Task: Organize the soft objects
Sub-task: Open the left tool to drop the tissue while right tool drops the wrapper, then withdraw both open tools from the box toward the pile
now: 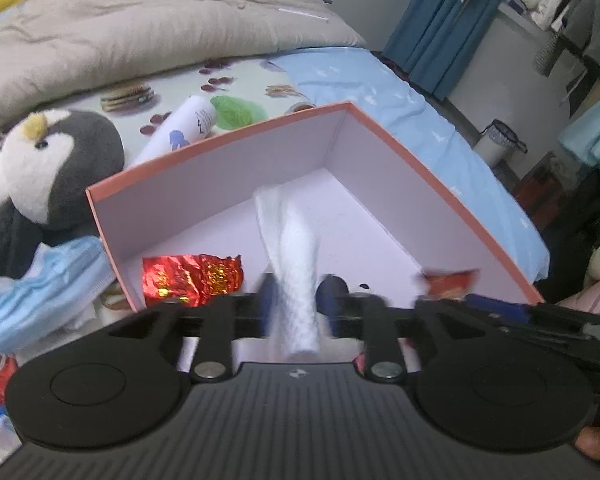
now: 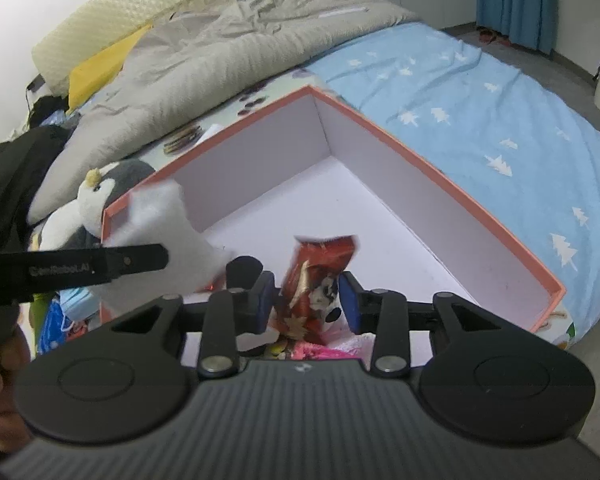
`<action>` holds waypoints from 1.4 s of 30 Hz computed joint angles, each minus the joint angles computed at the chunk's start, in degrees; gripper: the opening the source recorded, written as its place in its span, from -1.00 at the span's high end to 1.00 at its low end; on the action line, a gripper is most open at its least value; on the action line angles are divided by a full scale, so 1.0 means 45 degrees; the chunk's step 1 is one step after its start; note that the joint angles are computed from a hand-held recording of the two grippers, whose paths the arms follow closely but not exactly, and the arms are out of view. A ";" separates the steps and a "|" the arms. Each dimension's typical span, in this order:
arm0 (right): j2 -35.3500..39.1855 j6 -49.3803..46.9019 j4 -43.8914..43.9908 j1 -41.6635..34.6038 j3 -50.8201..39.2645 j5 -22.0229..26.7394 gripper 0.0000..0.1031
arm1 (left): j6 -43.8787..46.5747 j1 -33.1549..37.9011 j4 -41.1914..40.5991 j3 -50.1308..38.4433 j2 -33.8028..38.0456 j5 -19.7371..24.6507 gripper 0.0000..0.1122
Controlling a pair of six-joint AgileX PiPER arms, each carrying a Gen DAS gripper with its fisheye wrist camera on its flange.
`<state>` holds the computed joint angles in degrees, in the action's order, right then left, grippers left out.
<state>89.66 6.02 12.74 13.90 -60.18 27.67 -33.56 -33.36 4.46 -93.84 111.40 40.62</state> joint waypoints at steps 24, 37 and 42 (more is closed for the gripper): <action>-0.4893 0.6327 -0.5219 0.3349 0.2256 0.0174 -0.09 | -0.5958 -0.3042 0.5535 0.5627 -0.6432 0.0256 0.07; -0.7413 1.5154 -1.2085 0.9615 0.3370 0.3526 -0.09 | -1.1501 -0.8258 0.9338 0.8074 -1.0067 0.4167 0.07; -0.7366 1.7036 -1.3241 1.1962 0.3591 0.4754 -0.09 | -1.3470 -1.0559 1.0134 0.8727 -1.0789 0.6040 0.07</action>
